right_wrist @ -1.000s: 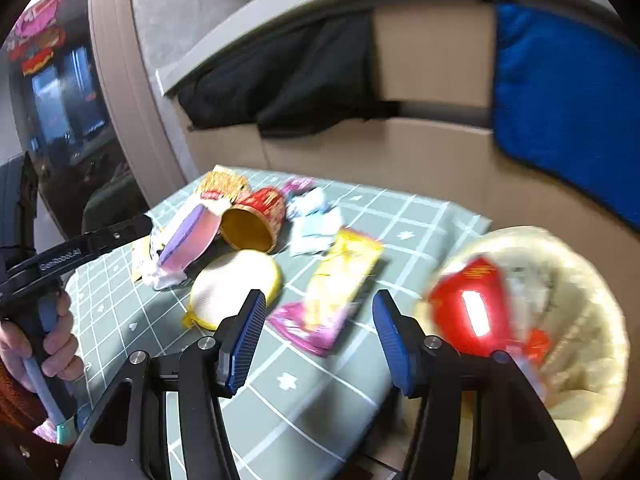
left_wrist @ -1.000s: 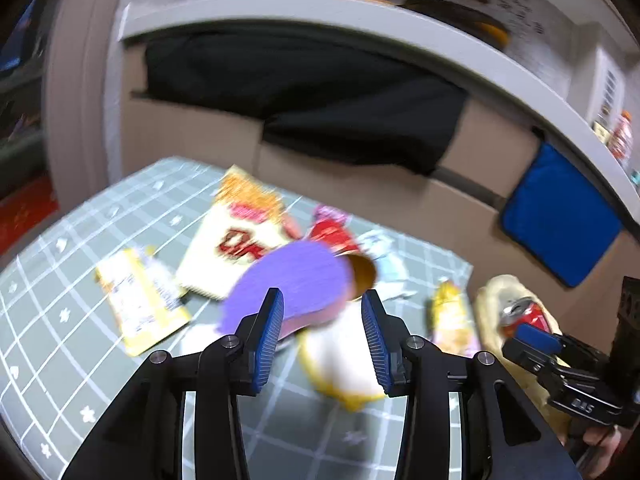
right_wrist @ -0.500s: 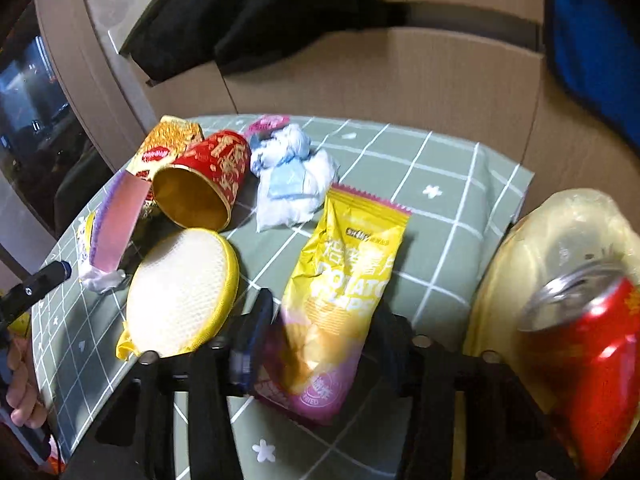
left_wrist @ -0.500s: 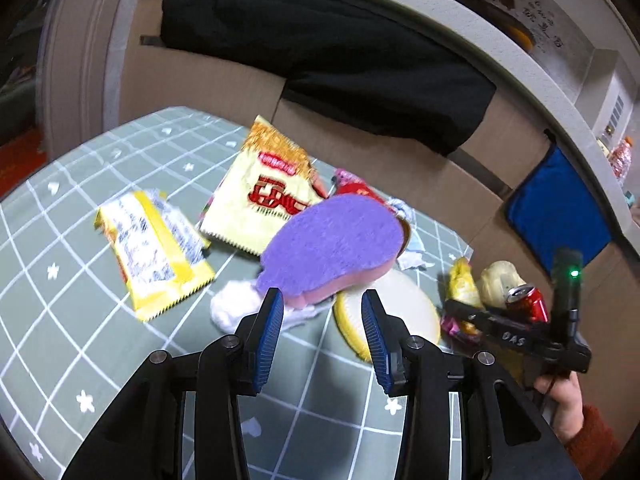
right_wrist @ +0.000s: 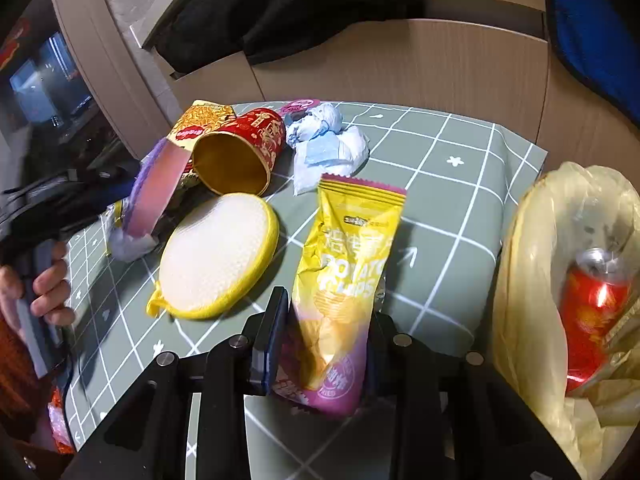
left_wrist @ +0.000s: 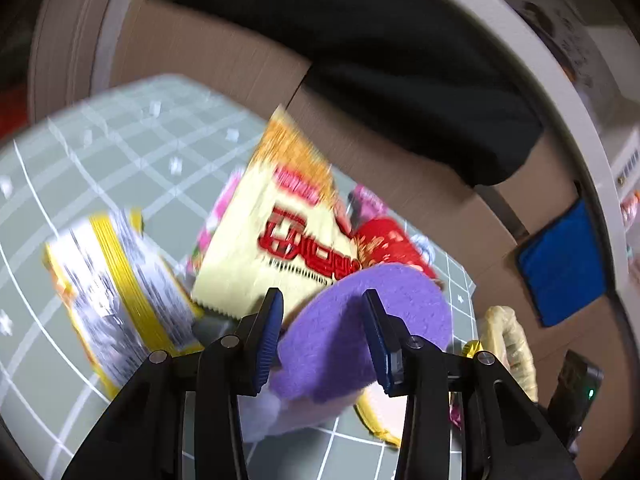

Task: Collect trash
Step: 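Grasp the purple sponge with the left tool while the right tool grasps the yellow chip bag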

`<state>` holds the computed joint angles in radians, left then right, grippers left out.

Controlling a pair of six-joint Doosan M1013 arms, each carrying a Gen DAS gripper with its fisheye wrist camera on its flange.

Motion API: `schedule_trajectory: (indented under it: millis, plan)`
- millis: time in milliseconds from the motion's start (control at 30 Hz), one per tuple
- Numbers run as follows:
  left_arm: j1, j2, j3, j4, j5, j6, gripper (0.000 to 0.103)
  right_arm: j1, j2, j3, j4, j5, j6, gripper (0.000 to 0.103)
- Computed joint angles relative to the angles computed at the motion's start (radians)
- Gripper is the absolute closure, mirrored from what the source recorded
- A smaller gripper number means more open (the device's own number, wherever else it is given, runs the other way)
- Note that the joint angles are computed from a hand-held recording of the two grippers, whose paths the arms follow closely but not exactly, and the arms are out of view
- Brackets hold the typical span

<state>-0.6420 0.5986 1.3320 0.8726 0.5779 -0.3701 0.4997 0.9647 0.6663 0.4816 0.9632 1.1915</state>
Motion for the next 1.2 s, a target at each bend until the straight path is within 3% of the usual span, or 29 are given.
schedule_trajectory:
  millis: [67, 133, 300, 633, 700, 733, 800, 867, 1000, 1100, 1200]
  plan:
    - [0.001, -0.001, 0.014, -0.006, -0.051, -0.01, 0.061, -0.002, -0.005, 0.012, 0.011, -0.006, -0.011, 0.072]
    - [-0.005, 0.007, 0.002, -0.068, -0.066, 0.098, 0.061, -0.004, -0.007, 0.018, 0.026, -0.008, -0.016, 0.07]
    - [-0.033, 0.031, -0.04, -0.072, -0.019, 0.237, 0.059, -0.004, -0.013, 0.032, 0.048, -0.014, -0.036, 0.062]
    - [-0.022, 0.036, -0.045, -0.125, -0.038, 0.223, 0.053, -0.002, 0.006, -0.011, 0.015, 0.035, -0.018, 0.06]
    - [-0.019, 0.031, -0.042, -0.162, -0.041, 0.25, 0.053, -0.004, 0.007, -0.019, 0.011, 0.047, 0.002, 0.065]
    - [-0.018, 0.028, -0.046, -0.205, -0.041, 0.285, 0.053, -0.005, -0.003, -0.001, 0.011, 0.024, 0.008, 0.078]
    - [-0.025, 0.023, -0.05, -0.215, -0.012, 0.298, 0.054, -0.007, -0.045, 0.069, 0.019, -0.062, -0.027, 0.079]
    - [-0.05, 0.021, -0.056, -0.117, 0.04, 0.237, 0.054, -0.008, -0.09, 0.142, 0.023, -0.155, -0.072, 0.081]
    - [-0.08, 0.038, -0.094, 0.016, 0.158, 0.236, 0.054, -0.021, -0.119, 0.18, 0.054, -0.179, -0.098, 0.081]
    - [-0.043, 0.026, -0.074, -0.052, 0.042, 0.239, 0.054, -0.028, -0.119, 0.183, 0.082, -0.153, -0.098, 0.081]
    - [0.009, 0.024, -0.059, -0.284, -0.061, 0.358, 0.054, -0.029, -0.133, 0.214, 0.111, -0.15, -0.14, 0.081]
